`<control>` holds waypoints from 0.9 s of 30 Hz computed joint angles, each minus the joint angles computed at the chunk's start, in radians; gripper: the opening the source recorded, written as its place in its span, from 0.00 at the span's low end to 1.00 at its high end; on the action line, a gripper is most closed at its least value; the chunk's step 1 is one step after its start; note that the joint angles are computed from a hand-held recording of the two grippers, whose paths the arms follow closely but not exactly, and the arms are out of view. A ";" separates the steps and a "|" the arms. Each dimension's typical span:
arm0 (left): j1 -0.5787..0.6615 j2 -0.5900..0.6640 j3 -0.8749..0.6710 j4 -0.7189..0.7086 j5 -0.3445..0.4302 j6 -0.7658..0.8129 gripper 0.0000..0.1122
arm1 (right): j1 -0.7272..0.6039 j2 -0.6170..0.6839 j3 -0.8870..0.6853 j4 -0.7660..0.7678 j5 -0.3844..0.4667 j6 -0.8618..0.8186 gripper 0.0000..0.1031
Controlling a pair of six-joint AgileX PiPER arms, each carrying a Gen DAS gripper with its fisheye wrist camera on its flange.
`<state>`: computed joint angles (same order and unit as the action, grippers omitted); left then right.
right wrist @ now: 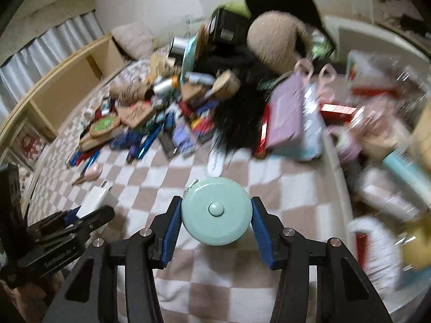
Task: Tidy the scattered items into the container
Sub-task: 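Lift the tape measure and white charger and carry them over the container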
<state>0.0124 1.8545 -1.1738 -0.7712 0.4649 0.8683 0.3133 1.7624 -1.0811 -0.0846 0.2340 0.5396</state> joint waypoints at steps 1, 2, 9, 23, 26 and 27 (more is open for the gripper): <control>-0.011 -0.012 -0.003 -0.009 0.003 0.004 0.41 | -0.019 -0.023 0.014 0.028 -0.005 -0.028 0.49; -0.022 -0.021 -0.007 -0.017 0.007 0.007 0.41 | -0.040 -0.047 0.029 0.066 -0.009 -0.067 0.49; -0.119 -0.037 -0.080 -0.012 0.034 -0.038 0.41 | -0.234 -0.228 0.105 0.367 0.024 -0.430 0.49; -0.291 0.079 -0.330 0.081 0.082 -0.211 0.41 | -0.406 -0.049 -0.325 0.351 0.290 -0.596 0.49; -0.302 0.099 -0.358 0.097 0.089 -0.224 0.41 | -0.405 0.081 -0.471 0.434 0.361 -0.638 0.49; -0.305 0.105 -0.363 0.103 0.090 -0.228 0.41 | -0.406 0.120 -0.512 0.462 0.384 -0.650 0.49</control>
